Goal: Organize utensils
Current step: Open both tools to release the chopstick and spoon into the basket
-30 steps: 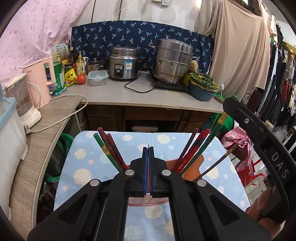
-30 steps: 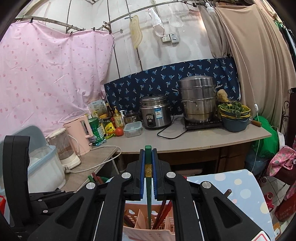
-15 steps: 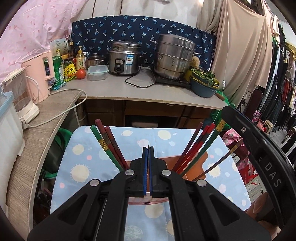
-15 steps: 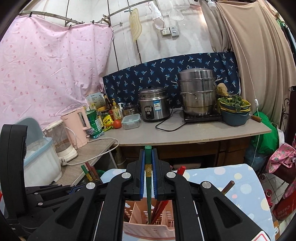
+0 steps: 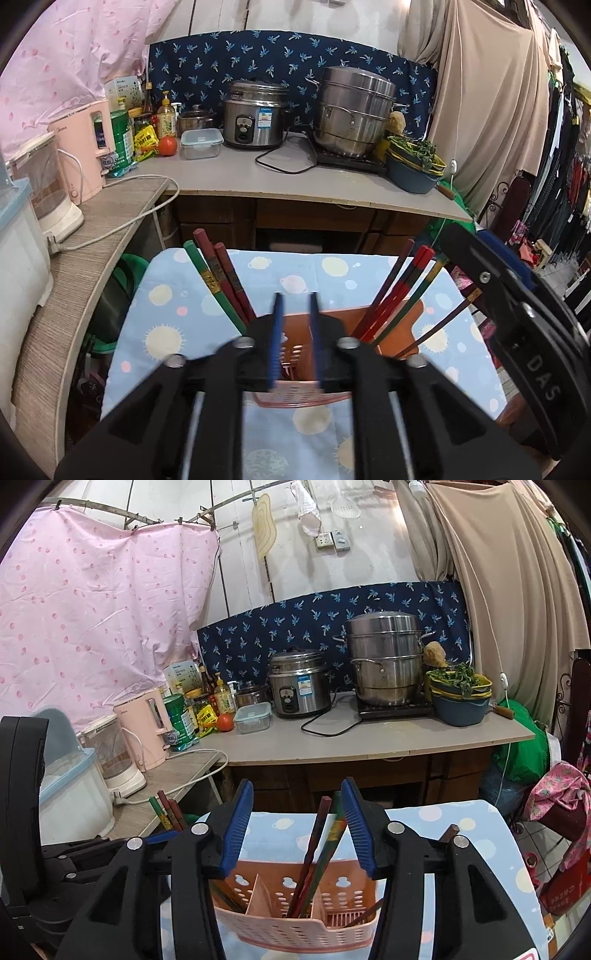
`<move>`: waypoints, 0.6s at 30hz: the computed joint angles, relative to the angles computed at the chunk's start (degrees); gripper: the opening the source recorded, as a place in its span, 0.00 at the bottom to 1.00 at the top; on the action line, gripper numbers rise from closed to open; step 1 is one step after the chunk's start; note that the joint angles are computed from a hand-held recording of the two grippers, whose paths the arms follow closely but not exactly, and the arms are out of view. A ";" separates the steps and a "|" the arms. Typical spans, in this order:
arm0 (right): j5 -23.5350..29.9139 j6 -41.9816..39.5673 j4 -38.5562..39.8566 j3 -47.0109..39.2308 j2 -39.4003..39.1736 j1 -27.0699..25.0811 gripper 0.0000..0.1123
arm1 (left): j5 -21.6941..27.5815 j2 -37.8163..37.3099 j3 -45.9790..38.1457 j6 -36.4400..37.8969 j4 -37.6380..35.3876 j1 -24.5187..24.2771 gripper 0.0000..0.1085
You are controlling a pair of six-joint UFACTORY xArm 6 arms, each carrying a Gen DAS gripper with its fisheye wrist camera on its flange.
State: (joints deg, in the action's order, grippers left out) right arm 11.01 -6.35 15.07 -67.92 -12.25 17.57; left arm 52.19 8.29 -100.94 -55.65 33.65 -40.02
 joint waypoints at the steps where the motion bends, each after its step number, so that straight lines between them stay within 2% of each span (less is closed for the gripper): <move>1: 0.13 -0.28 0.35 0.20 -0.30 -0.07 0.43 | 0.40 -0.13 0.07 -0.84 1.52 -0.38 0.35; 3: 0.21 -0.33 0.36 0.70 -0.91 -0.26 0.44 | 1.32 -0.13 -0.14 -1.68 3.62 -1.04 0.41; 11: 1.61 -0.04 0.14 3.40 -4.48 -1.01 0.45 | 4.43 -0.46 -1.09 -2.57 6.30 -2.78 0.43; 18: 4.09 0.06 -0.18 6.34 -8.66 -1.24 0.48 | 8.74 -1.30 -1.37 -4.32 10.59 -5.49 0.54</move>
State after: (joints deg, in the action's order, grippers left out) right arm 15.10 -6.29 14.88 -61.57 -20.91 16.33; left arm 60.93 6.99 -102.31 -59.96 44.24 -45.51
